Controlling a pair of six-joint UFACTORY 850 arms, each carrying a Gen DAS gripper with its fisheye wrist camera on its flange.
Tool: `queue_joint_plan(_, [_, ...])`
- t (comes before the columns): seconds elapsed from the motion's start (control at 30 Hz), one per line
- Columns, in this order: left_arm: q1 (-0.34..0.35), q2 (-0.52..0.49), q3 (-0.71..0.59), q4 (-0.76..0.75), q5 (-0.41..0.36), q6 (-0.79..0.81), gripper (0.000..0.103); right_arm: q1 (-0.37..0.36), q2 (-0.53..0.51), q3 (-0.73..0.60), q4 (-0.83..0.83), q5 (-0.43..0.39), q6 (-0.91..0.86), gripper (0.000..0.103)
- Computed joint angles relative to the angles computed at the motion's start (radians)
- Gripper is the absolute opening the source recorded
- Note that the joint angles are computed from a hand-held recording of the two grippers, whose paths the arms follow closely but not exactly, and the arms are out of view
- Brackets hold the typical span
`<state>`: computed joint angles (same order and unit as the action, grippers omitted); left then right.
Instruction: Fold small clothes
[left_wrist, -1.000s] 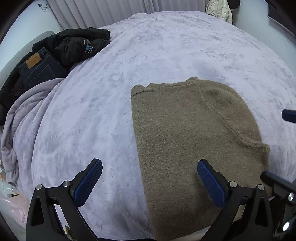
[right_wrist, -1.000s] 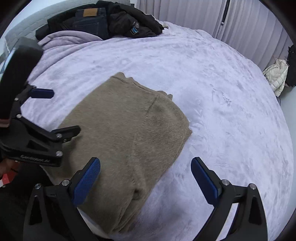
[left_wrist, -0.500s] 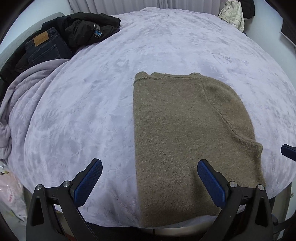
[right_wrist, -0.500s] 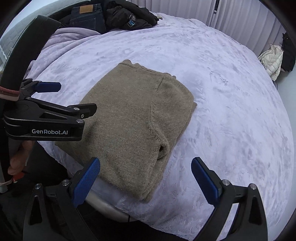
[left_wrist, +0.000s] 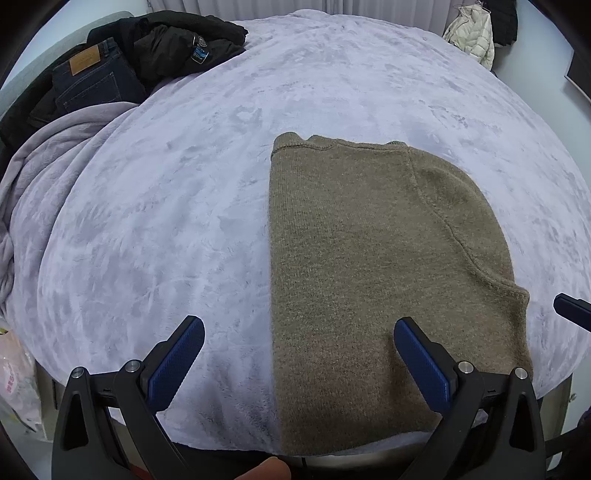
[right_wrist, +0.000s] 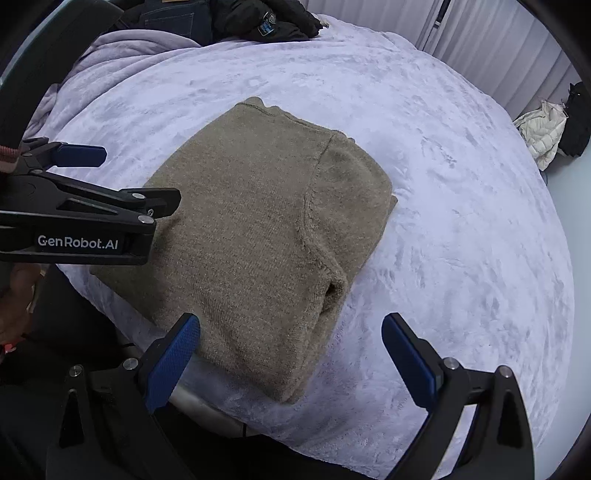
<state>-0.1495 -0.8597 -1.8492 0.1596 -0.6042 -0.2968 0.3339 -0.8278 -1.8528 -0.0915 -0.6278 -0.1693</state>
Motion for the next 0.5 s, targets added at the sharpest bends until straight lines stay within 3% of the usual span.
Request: queue_joint_plan(0.5, [0.027, -0.056, -0.069, -0.083, -0.027, 0.071, 0.103, 0.011, -0.081, -0.14, -0.061, -0.095, 0.052, 0.099])
